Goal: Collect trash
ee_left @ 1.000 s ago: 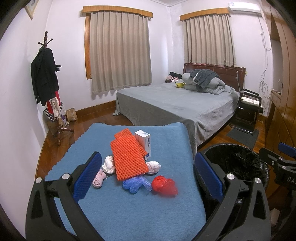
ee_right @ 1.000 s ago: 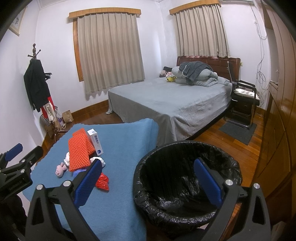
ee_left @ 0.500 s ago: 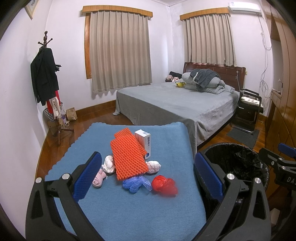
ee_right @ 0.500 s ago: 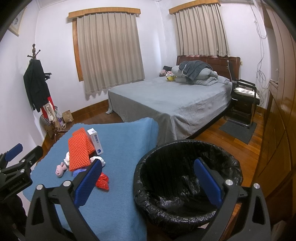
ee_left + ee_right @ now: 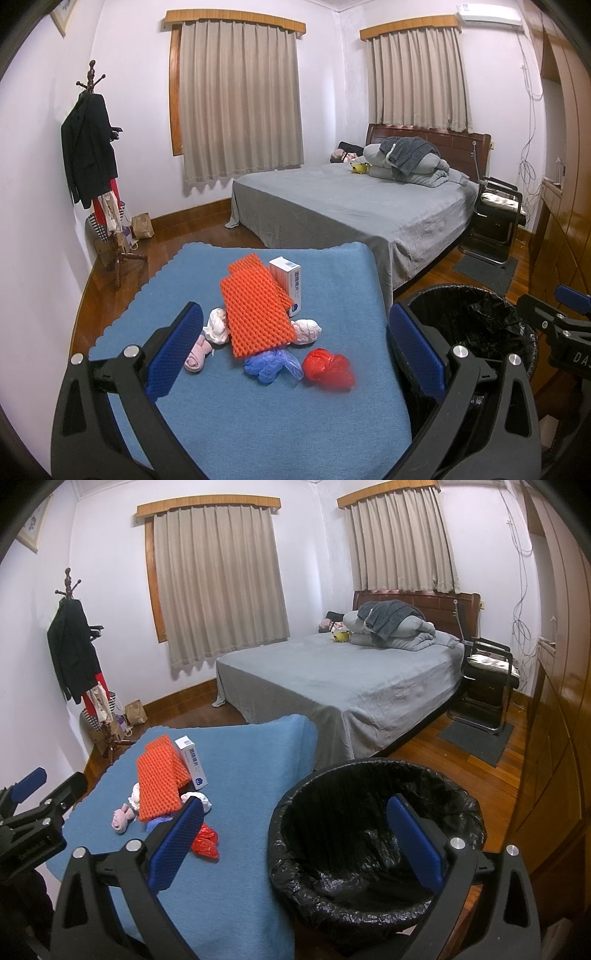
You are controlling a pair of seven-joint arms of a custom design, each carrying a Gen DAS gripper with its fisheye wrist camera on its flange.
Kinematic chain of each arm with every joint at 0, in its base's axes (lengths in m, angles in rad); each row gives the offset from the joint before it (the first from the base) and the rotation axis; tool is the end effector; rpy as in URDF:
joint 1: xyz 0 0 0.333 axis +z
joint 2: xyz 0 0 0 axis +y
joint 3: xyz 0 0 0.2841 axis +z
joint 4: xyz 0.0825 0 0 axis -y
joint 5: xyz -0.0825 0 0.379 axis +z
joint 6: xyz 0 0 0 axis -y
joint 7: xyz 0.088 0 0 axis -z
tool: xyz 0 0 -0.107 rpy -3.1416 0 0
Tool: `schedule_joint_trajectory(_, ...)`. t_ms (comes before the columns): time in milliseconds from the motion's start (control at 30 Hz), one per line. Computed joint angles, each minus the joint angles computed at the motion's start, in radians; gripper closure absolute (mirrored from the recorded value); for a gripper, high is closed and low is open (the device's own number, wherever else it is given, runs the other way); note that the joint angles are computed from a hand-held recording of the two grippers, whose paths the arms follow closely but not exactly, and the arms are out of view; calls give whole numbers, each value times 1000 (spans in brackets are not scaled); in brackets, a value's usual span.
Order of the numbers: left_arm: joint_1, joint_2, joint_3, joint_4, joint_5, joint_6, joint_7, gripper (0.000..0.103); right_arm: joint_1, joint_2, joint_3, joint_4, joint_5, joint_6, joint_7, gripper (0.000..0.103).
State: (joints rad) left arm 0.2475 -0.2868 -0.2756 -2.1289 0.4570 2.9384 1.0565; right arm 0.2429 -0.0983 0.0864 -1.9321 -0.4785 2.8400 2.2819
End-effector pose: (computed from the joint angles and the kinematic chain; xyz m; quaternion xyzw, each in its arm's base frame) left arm 0.5217 -0.0599 0.6213 -0.6160 0.5827 -0.3387 0.4078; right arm 0.5382 0.2116 0.6160 -0.6140 0.6116 -0.2909 0.4055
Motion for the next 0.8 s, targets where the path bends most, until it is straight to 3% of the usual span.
schedule_joint_trajectory(267, -18, 0, 22, 9, -28, -9, 33, 5, 0, -3, 2, -4, 2, 2, -3, 6)
schedule_joint_trajectory(433, -13, 5, 33, 8, -38, -3, 51, 5, 10, 54, 20, 35, -61, 14, 70, 6)
schedule_joint_trajectory(533, 10, 17, 37, 1, -28, 16, 44, 5, 28, 85, 9, 55, -41, 28, 48, 6)
schedule_joint_trajectory(633, 102, 69, -2, -1, 83, 68, -54, 5, 47, 141, 3, 93, -25, 48, 30, 6)
schedule_joint_trajectory(800, 92, 113, 65, 8, 83, 69, -60, 5, 75, 250, -1, 171, 42, 63, -39, 6)
